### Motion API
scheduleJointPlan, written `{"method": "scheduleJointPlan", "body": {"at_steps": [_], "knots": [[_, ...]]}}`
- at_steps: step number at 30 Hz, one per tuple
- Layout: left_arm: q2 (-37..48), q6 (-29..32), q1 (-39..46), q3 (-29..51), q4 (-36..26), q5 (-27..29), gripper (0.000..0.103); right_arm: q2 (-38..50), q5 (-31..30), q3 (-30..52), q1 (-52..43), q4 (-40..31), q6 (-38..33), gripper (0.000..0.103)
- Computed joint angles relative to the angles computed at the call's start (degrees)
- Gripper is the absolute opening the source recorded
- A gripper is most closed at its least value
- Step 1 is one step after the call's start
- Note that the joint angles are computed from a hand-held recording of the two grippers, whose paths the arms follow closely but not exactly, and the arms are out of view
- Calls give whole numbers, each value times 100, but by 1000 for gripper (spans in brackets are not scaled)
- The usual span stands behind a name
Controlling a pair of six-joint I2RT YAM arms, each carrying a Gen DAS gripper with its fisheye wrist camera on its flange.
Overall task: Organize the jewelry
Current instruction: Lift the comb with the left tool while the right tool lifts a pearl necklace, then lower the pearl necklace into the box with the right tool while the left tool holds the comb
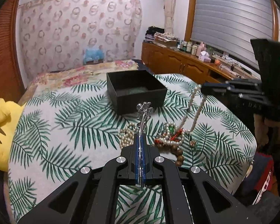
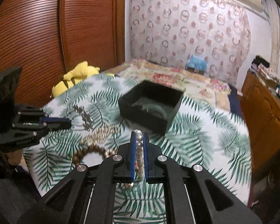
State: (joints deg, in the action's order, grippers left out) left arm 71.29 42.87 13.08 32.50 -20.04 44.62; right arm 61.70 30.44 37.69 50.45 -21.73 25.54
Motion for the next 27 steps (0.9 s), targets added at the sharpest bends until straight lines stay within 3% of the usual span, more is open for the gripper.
{"method": "scheduleJointPlan", "body": {"at_steps": [14,27], "knots": [[-11,-564,-377,346,327,-129,2,-130,182,1190,-431,-502,-995,8],[185,-1074,-779,639,784,-397,2,444,-14,2372,-1011,-477,-1704,8]]}}
